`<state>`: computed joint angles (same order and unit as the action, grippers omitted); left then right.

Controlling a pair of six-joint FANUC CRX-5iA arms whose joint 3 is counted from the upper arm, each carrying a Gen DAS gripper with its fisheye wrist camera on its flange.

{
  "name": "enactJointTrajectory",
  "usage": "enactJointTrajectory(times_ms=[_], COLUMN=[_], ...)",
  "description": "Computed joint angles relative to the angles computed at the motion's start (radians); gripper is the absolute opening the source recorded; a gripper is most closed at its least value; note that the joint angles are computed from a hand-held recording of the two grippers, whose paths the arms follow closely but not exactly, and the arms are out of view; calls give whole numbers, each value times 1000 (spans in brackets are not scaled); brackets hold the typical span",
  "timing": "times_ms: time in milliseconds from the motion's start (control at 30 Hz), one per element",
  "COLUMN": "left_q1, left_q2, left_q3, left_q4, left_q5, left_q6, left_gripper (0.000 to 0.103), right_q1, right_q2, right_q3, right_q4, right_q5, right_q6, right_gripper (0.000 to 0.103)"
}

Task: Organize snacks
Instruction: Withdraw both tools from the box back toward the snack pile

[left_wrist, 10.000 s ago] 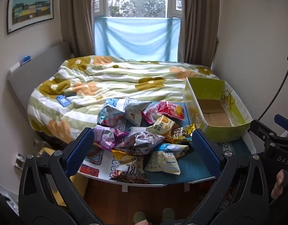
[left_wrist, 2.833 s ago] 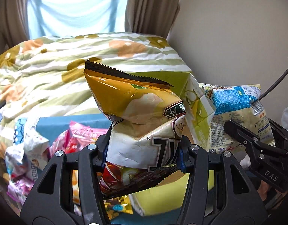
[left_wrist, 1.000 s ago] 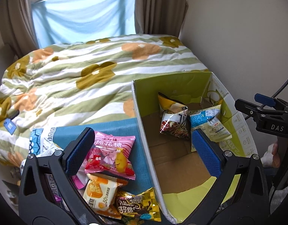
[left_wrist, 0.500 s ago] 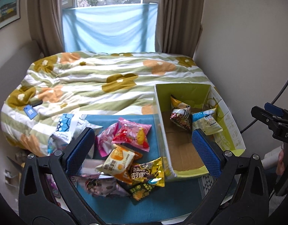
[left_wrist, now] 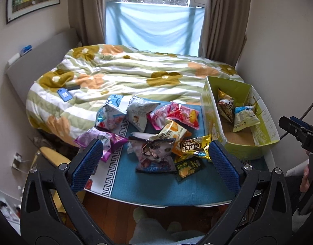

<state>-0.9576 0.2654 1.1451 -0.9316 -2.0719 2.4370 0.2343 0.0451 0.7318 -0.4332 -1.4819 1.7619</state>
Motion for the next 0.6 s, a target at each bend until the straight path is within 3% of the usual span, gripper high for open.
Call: enactJointTrajectory(times_ms=[133,300,433,600], left_q1=[-10,22,109,310], left_q2=[-92,-222,-318,-445], left_q3=[-137,-323,-452,-633], left_q4=[16,70,165,347], left_q5=[23,72,116,232], left_q6=[58,93,69,-6], left_gripper=[102,102,102,102], right_q1=[31,149,253,389], right_q2=[-57,-128,-168,-193], right_q3=[-79,-192,-269,-349], right_q4=[-24,55,109,191], right_q5=[9,63,105,166], right_q6=[1,-35,-88,-188], right_gripper=[98,98,98,98])
